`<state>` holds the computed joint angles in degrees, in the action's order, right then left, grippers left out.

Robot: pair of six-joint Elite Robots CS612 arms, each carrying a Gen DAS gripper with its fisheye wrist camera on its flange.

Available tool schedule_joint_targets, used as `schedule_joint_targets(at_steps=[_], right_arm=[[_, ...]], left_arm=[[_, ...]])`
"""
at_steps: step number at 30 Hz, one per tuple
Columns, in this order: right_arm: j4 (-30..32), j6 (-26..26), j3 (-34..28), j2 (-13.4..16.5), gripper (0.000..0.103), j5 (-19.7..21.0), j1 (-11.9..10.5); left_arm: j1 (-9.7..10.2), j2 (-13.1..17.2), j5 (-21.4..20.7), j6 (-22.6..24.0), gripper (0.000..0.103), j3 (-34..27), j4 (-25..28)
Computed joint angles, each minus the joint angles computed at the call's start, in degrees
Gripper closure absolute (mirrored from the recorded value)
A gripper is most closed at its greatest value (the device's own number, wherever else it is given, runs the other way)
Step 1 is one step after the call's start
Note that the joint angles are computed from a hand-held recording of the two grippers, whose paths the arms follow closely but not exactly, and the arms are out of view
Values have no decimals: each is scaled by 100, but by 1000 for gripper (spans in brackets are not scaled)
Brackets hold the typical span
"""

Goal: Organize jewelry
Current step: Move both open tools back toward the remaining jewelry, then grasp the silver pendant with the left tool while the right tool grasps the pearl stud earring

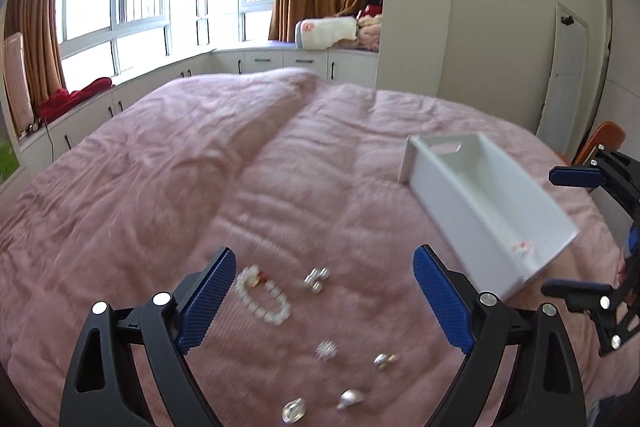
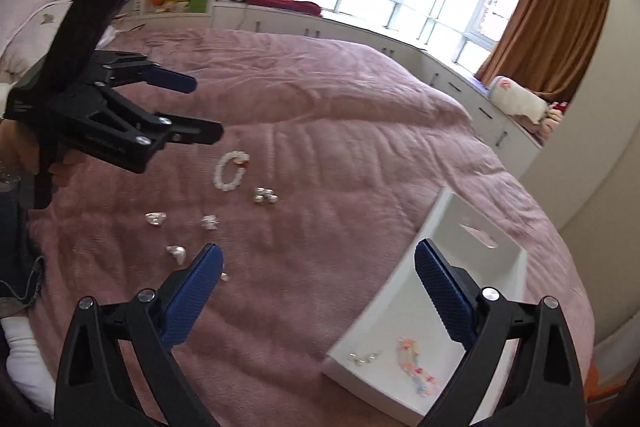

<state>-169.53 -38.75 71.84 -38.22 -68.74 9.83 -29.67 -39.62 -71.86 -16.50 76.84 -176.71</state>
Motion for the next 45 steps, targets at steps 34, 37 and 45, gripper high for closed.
schedule_joint_targets(at_steps=[34,37,45], right_arm=[[2414,162,-1277,1067,70,-284,389],[2483,122,-1290,1072,81,-250,393],[2557,357,-1186,981,83,-8,343]], left_arm=[[143,212,-1052,-213,50,668,469],[145,220,-1092,-227,61,663,510],[173,212,-1135,-260,79,693,484]])
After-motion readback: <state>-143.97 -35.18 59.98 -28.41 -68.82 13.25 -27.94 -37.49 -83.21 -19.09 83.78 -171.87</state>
